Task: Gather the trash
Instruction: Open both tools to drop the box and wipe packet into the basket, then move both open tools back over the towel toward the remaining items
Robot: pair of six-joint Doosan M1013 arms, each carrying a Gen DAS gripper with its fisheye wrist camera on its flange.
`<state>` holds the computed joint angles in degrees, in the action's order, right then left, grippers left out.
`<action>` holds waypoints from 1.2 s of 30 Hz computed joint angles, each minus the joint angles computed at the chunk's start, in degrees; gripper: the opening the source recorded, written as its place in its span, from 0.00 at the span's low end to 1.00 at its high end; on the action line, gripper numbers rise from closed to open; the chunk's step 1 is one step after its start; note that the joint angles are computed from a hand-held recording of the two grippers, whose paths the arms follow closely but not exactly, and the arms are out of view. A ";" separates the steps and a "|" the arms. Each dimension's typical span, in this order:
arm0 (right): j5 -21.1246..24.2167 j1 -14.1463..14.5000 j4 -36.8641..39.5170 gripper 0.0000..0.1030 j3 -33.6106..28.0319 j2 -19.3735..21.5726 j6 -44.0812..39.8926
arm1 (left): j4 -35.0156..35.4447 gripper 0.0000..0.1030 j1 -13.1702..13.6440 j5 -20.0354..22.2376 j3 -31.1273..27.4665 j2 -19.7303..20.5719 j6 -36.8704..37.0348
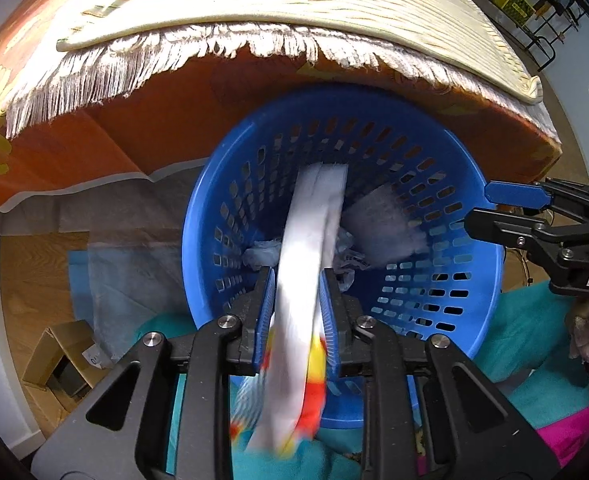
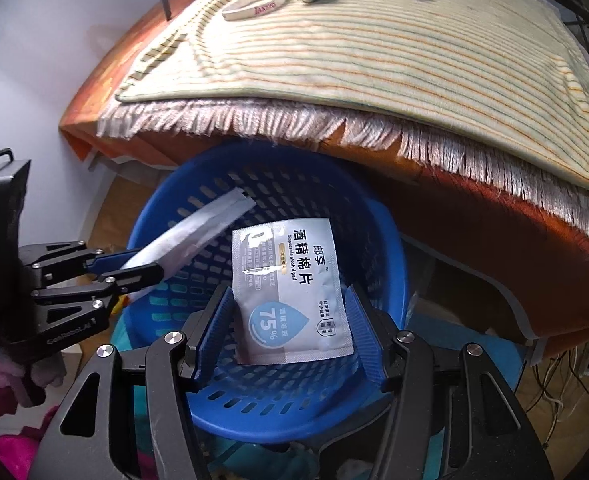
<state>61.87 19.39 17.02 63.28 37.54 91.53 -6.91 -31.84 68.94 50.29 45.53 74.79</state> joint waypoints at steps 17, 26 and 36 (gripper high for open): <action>2.10 -0.26 -1.05 0.63 -0.73 0.67 2.34 | 1.57 0.59 -0.36 -0.74 -0.31 0.27 -1.12; 2.31 -0.26 -1.69 0.63 -1.07 0.76 3.42 | 2.41 0.59 -0.37 -0.93 -1.30 0.50 -1.21; 1.46 -0.25 -3.03 0.63 -1.54 0.57 3.99 | 2.75 0.59 -0.24 -1.82 -1.87 0.24 -1.56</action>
